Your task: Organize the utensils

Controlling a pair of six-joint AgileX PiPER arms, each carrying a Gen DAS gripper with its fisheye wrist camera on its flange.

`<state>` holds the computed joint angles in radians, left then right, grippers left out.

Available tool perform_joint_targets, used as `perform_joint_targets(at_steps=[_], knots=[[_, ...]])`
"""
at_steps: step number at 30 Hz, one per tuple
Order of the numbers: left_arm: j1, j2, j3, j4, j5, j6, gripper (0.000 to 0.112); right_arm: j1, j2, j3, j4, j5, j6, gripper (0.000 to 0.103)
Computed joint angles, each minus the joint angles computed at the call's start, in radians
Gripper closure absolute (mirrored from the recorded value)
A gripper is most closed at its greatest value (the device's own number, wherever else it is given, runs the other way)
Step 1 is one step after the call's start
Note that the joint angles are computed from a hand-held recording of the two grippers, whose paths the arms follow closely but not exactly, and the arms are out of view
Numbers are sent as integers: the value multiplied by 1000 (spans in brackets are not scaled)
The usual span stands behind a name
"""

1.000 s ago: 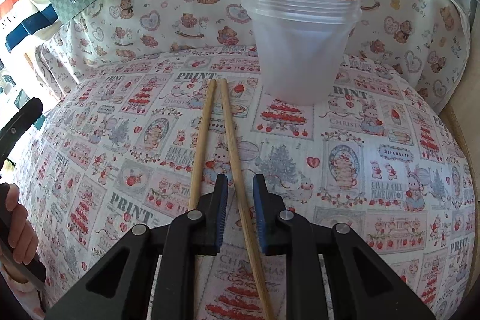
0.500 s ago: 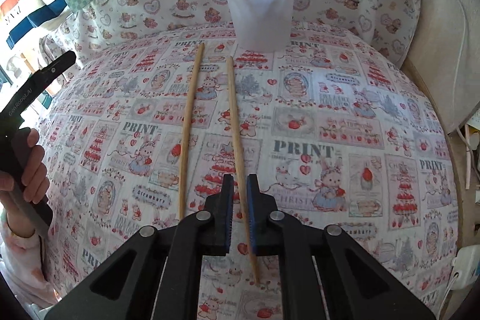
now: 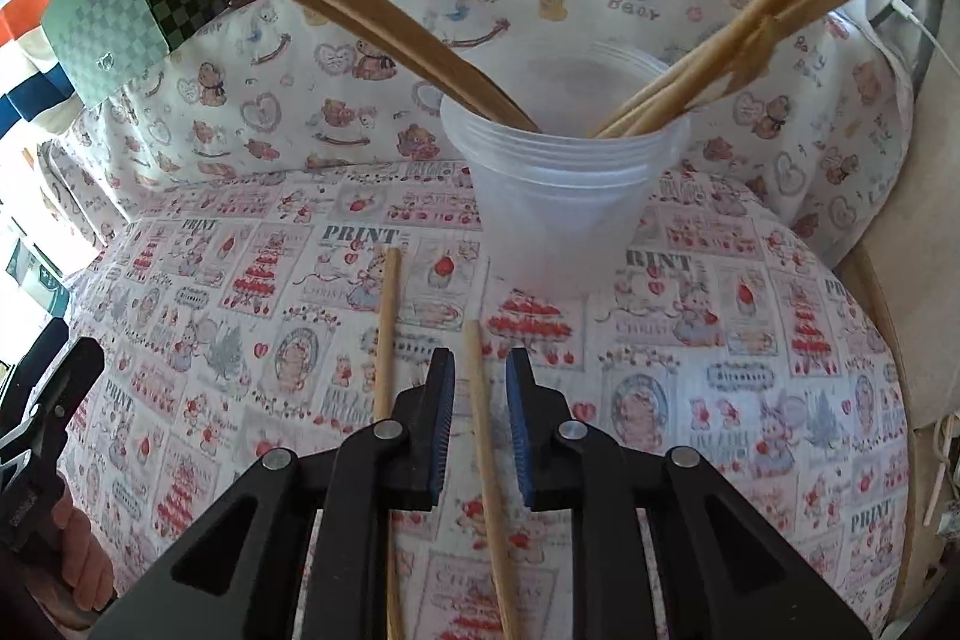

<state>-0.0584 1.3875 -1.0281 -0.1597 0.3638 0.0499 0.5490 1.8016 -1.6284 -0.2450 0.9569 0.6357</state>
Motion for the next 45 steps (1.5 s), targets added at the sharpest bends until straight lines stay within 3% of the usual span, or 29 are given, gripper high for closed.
perform_joint_targets(at_steps=[9,11,13,16,18,21,23,28,31,33,39,41,45], knots=[[-28,8,2,86,-3,-56,12,-36,82,-14,54,-43,-47,84],[-52,7,4,171,-5,-117,12,-38,84,-15,55,-41,-47,95],[-74,20,-16,216,21,-130,12,-50,74,-12,83,-36,-63,96],[-123,103,-154,203,194,-54,12,-57,20,38,58,-45,-44,96],[-140,179,-277,128,315,0,12,-48,-20,73,-5,-46,4,96],[-130,326,-522,-17,532,41,15,-80,-76,116,39,-70,-13,96],[-139,423,-675,-18,622,-55,27,-114,-105,139,78,-90,-37,96],[-138,608,-910,-101,741,-189,58,-162,-133,171,118,-111,-46,95],[-155,687,-1000,-120,781,-230,70,-174,-131,168,122,-111,-48,95],[-190,722,-1049,-45,790,-278,75,-177,-129,164,115,-108,-47,95],[-228,772,-1088,19,747,-324,85,-181,-144,167,124,-111,-51,95],[-241,784,-1111,73,758,-350,93,-184,-148,170,126,-111,-51,95],[-241,793,-1127,83,754,-321,96,-188,-148,168,134,-109,-55,95]])
